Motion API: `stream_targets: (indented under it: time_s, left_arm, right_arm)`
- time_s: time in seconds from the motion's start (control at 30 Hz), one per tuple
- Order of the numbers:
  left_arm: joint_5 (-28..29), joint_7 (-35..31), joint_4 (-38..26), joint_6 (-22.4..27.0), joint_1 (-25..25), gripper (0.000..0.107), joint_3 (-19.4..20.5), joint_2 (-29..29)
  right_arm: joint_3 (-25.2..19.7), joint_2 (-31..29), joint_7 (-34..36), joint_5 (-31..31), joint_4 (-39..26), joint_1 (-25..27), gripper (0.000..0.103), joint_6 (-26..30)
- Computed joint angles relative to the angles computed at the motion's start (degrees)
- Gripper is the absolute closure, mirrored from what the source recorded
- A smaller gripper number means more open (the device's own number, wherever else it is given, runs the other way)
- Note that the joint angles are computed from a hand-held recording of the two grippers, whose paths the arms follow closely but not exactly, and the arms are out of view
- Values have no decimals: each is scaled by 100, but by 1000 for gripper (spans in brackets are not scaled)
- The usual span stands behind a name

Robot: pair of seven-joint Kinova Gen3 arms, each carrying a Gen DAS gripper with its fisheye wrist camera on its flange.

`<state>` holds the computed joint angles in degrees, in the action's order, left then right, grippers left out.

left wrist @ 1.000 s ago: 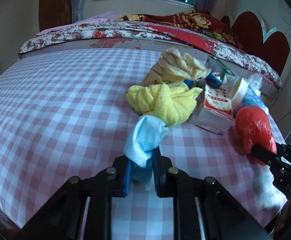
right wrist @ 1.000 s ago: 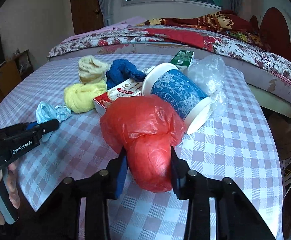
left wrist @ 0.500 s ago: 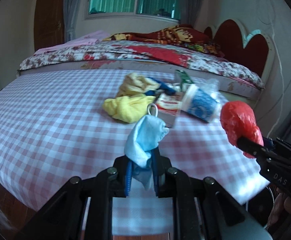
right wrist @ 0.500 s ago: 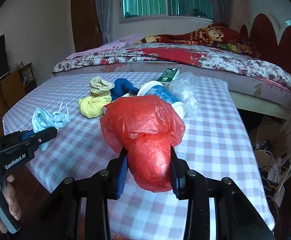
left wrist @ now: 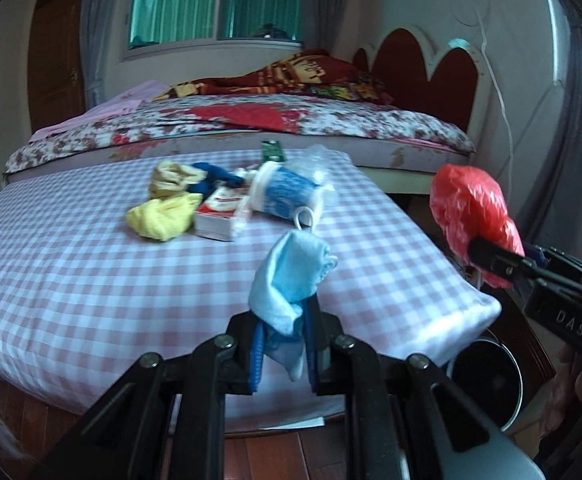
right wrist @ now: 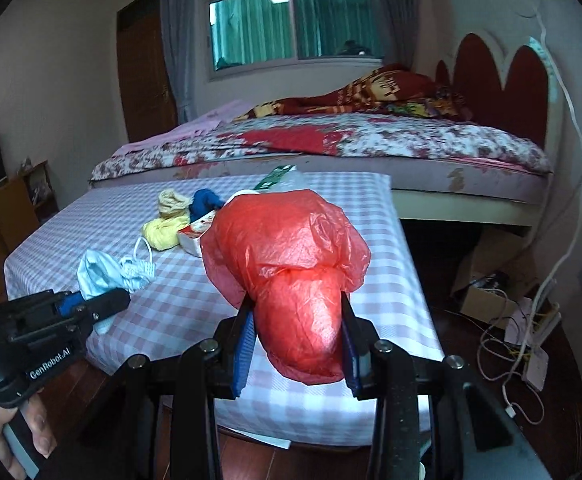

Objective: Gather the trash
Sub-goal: 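Carry the bag and mask over the black bin and open both grippers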

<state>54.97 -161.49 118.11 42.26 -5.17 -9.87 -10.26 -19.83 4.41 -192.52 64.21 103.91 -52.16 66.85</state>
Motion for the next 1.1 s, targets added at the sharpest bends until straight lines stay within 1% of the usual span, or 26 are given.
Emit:
stream_targets:
  time_s: [0.13, 0.2, 0.37, 0.7, 0.87, 1.0, 1.1]
  left_arm:
    - [-43, 55, 133, 58, 128, 90, 76, -207]
    - [-89, 109, 174, 85, 229, 90, 98, -291]
    - [-150, 240, 313, -1, 553, 90, 197, -479]
    - [-141, 518, 501, -130, 1250, 90, 425, -685]
    - [-158, 694, 598, -214, 1631, 90, 648, -781]
    - [-169, 809, 659, -266, 1908, 90, 760, -797]
    - [-175, 889, 689, -269, 2095, 90, 838, -770]
  right_arm:
    - [-126, -245, -244, -45, 241, -63, 64, 285]
    - [-250, -366, -396, -78, 358, -94, 64, 517]
    - [-544, -651, -732, -256, 625, -81, 64, 979]
    - [-1109, -1079, -1279, -909, 1035, -19, 64, 1876]
    - [-1377, -1263, -1481, -1294, 1165, -28, 64, 2320]
    - [-1563, -1448, -1661, -1661, 1331, -19, 64, 2530]
    - [-1692, -1582, -1762, -1918, 1466, 22, 64, 2562]
